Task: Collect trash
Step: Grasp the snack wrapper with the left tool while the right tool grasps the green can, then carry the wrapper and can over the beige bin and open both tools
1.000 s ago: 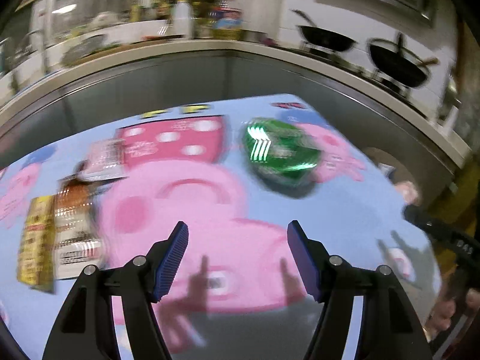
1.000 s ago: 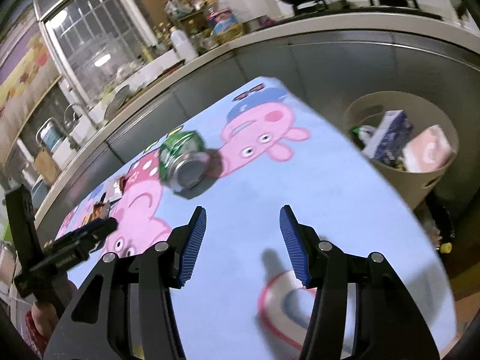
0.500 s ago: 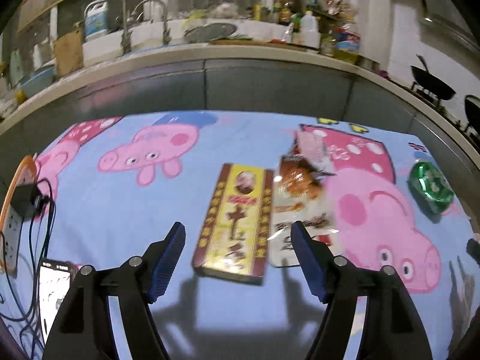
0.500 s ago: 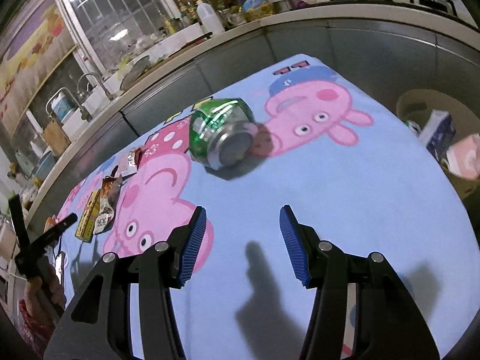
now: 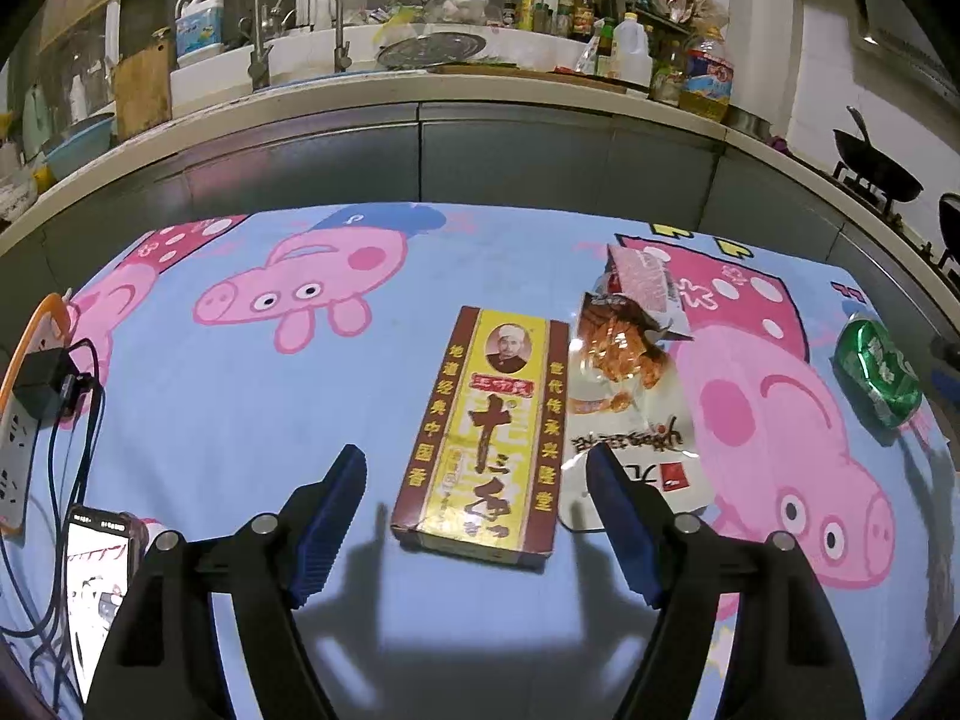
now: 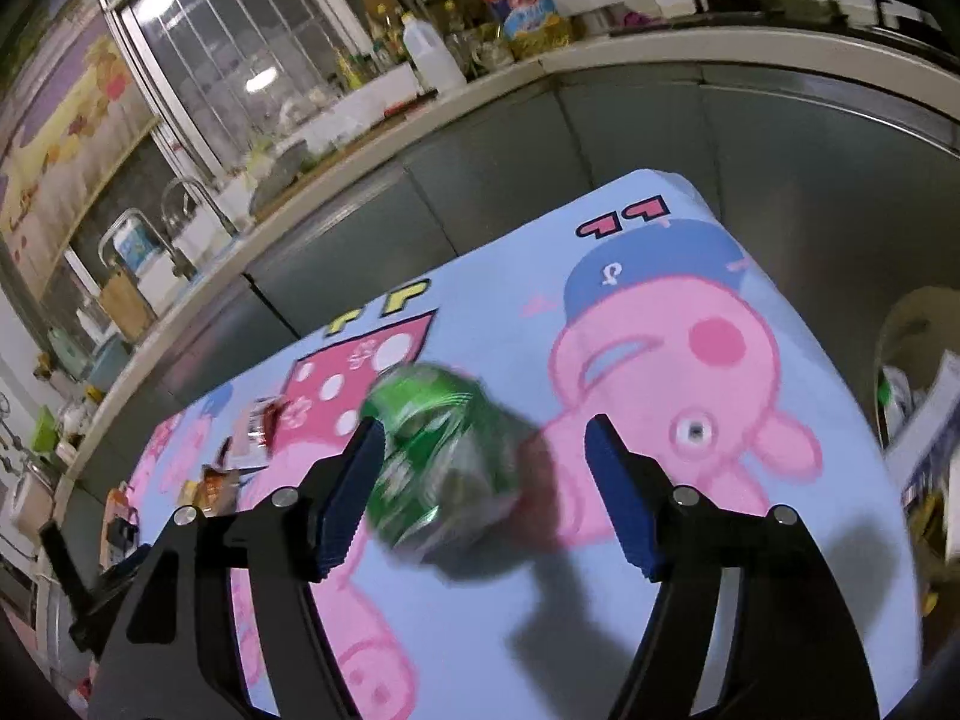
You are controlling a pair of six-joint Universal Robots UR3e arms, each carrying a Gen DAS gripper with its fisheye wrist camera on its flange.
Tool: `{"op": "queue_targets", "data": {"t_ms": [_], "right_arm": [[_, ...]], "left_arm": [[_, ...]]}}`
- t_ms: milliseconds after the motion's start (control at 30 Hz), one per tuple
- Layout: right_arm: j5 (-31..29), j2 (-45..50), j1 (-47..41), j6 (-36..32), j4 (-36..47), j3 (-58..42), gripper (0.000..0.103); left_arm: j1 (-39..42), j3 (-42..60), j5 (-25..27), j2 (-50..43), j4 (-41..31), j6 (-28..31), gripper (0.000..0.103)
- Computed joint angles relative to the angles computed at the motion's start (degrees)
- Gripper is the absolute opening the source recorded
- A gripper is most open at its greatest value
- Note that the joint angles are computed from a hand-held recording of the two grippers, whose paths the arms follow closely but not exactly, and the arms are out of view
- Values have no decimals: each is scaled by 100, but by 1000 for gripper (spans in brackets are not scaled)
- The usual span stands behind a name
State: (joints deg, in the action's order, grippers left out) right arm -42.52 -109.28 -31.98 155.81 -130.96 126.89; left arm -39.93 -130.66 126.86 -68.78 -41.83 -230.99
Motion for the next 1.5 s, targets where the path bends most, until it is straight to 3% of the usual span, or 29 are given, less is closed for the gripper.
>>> {"op": "queue_targets", "data": {"t_ms": [133, 300, 433, 533, 600, 633, 667, 700, 800, 833, 900, 933, 967, 1100, 1267, 1400, 1500], "right_arm": [[30, 1386, 397, -132, 573, -1209, 69], [-57, 2143, 730, -179, 921, -1808, 69], [-52, 2250, 911, -219, 926, -1839, 66], [37, 2231, 978, -253, 897, -1757, 60], [67, 2177, 993, -239, 887, -1708, 54], [60, 2143, 1006, -223, 878, -1683, 54], [32, 2112, 1028, -203, 851, -1658, 54], [11, 2083, 1050, -212, 841, -1634, 54], [-37, 2037, 1108, -270, 854, -1626, 54], [-38, 2012, 1109, -316, 893, -1628, 53], [-30, 1983, 1162, -443, 939, -1621, 43], [17, 1962, 1165, -570, 1059, -1634, 37], [-2, 1922, 1191, -621, 1082, -1625, 36], [169, 1510, 1070, -718, 887, -1246, 27], [562, 615, 497, -1019, 1329, -588, 20], [815, -548, -365, -1851, 2735, -119, 15], [964, -1380, -1258, -3004, 4672, -50, 15]], "left_arm": [[155, -125, -57, 163, -81, 18, 76], [355, -135, -167, 314, -49, 80, 76], [518, 353, -327, -135, 406, 886, 76], [1005, 1059, -979, -834, 905, 2064, 76], [1342, 1673, -1396, -1331, 871, 2528, 80], [1582, 1987, -1817, -1559, 748, 2804, 88], [1871, 2542, -2345, -1980, 360, 3116, 89], [1983, 2916, -2515, -2296, 85, 3196, 88], [2407, 3999, -3180, -3216, -822, 3395, 78], [2513, 4223, -3350, -3416, -1052, 3422, 60], [2638, 4354, -3573, -3581, -1090, 3422, 41], [2672, 4389, -3738, -3599, -1105, 3506, 26], [2637, 4477, -3791, -3624, -1153, 3537, 19], [2287, 4233, -3743, -3440, -611, 3537, 14], [1627, 4262, -3891, -3268, -101, 3174, 14], [954, 4504, -3938, -3439, 228, 2914, 14], [375, 4812, -3759, -3805, 366, 2741, 14]]}}
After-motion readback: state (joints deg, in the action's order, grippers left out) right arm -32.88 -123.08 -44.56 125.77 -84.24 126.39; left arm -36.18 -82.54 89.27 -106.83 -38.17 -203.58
